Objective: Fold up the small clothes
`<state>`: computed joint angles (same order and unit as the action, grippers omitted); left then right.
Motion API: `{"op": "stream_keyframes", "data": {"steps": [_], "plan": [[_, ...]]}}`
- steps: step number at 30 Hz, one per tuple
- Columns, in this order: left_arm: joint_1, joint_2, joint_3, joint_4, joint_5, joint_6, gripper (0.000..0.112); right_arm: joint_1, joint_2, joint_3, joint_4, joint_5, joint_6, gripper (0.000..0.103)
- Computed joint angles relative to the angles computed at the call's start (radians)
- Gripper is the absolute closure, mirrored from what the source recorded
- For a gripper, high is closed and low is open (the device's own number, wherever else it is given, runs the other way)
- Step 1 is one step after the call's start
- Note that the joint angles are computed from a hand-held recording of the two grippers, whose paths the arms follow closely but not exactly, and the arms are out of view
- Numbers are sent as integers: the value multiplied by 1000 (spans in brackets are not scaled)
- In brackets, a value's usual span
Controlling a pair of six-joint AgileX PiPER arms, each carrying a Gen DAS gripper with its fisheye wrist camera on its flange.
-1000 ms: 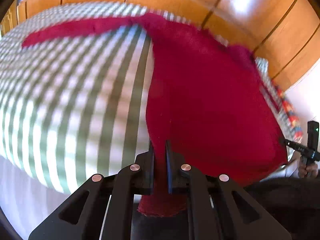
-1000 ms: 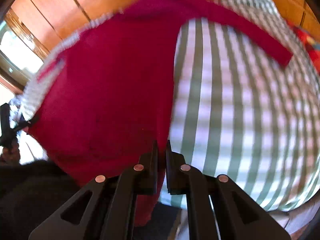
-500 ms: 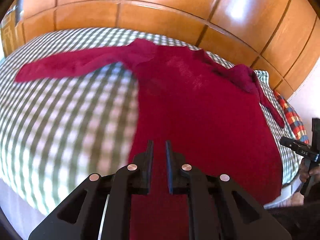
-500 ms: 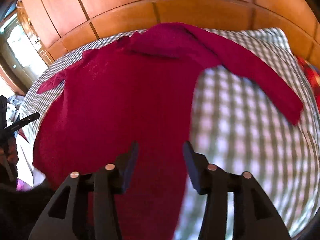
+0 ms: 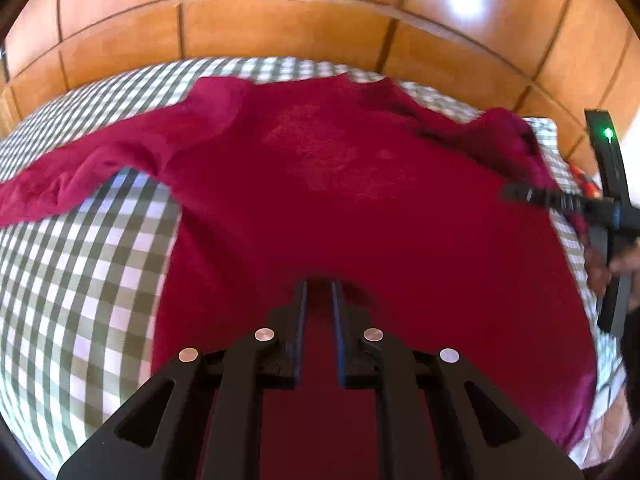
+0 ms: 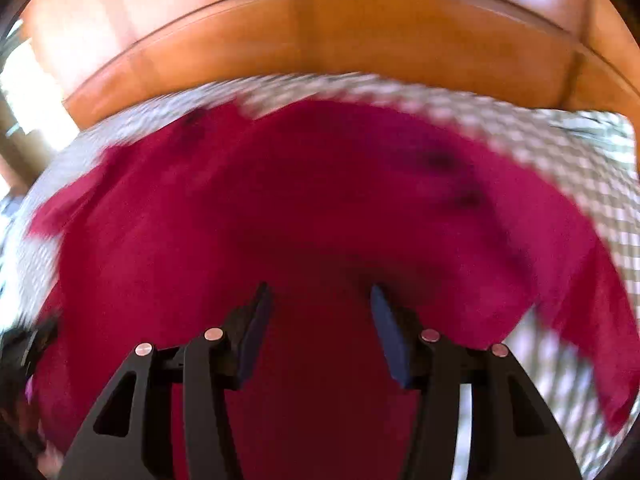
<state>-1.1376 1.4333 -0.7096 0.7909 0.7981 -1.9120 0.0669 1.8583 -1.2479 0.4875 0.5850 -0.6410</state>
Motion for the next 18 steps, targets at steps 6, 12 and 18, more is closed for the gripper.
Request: {"op": "stream_keyframes", "data": {"steps": [6, 12, 18], "plan": [[115, -65, 106, 9, -136, -112, 103, -163, 212, -305, 197, 279, 69, 64], [63, -8, 49, 7, -45, -79, 103, -330, 10, -84, 282, 272, -193, 42], [59, -2, 47, 16, -45, -104, 103, -568, -140, 96, 125, 67, -350, 42]]}}
